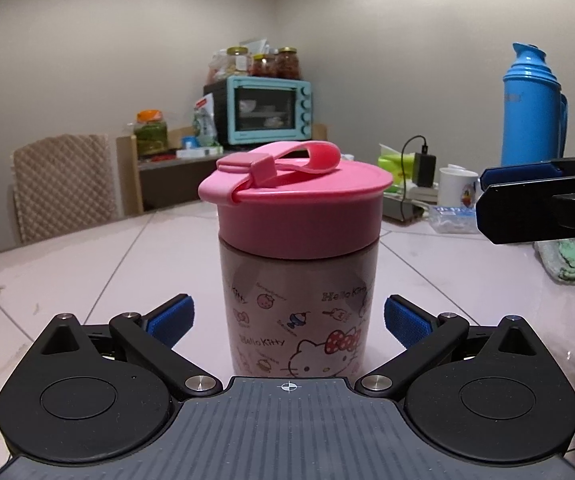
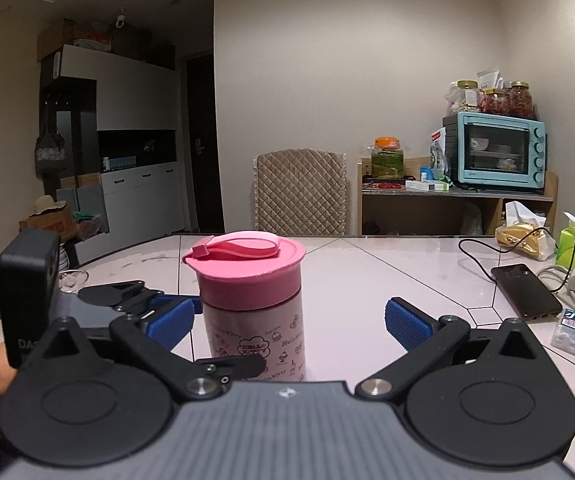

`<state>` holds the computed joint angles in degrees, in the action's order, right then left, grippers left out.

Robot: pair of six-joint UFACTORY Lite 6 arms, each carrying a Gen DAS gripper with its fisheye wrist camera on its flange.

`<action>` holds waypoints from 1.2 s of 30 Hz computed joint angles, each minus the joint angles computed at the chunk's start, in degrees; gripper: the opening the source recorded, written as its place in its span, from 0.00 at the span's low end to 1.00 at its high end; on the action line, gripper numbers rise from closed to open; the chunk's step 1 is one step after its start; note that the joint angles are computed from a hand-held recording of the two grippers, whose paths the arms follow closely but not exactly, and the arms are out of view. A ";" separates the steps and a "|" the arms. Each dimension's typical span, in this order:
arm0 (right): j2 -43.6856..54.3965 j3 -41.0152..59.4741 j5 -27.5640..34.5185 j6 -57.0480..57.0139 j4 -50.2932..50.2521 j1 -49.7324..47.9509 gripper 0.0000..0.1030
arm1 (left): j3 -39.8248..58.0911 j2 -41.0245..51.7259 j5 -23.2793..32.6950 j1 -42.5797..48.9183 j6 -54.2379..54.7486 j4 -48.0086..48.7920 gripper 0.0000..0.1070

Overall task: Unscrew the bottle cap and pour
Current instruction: 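Move the left tool toward the pink Hello Kitty bottle body, then close the left gripper on the bottle body while the right gripper grasps the pink lid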

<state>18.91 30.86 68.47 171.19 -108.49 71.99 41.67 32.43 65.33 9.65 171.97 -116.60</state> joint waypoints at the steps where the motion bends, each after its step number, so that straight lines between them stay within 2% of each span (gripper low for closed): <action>1: 0.36 0.25 -0.18 0.18 -0.59 -0.49 1.00 | 0.58 0.62 0.35 0.04 -0.26 0.32 0.96; 16: 2.73 1.41 -0.98 2.60 -6.75 -5.37 1.00 | 7.80 5.92 1.10 -1.82 -3.95 4.04 0.92; 23: 3.95 2.47 -1.65 2.91 -9.62 -8.02 1.00 | 8.17 6.43 1.67 -1.63 -4.34 4.15 0.90; 24: 4.11 2.69 -1.82 2.91 -10.12 -8.46 1.00 | 8.17 6.42 1.72 -1.62 -4.29 4.19 0.85; 36: 5.79 7.38 -5.73 -0.18 -16.28 -13.86 1.00 | 8.43 6.33 1.44 -1.66 -3.64 4.32 0.84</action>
<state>24.70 38.24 62.74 171.01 -124.77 58.13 50.09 38.76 66.77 7.99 168.33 -112.28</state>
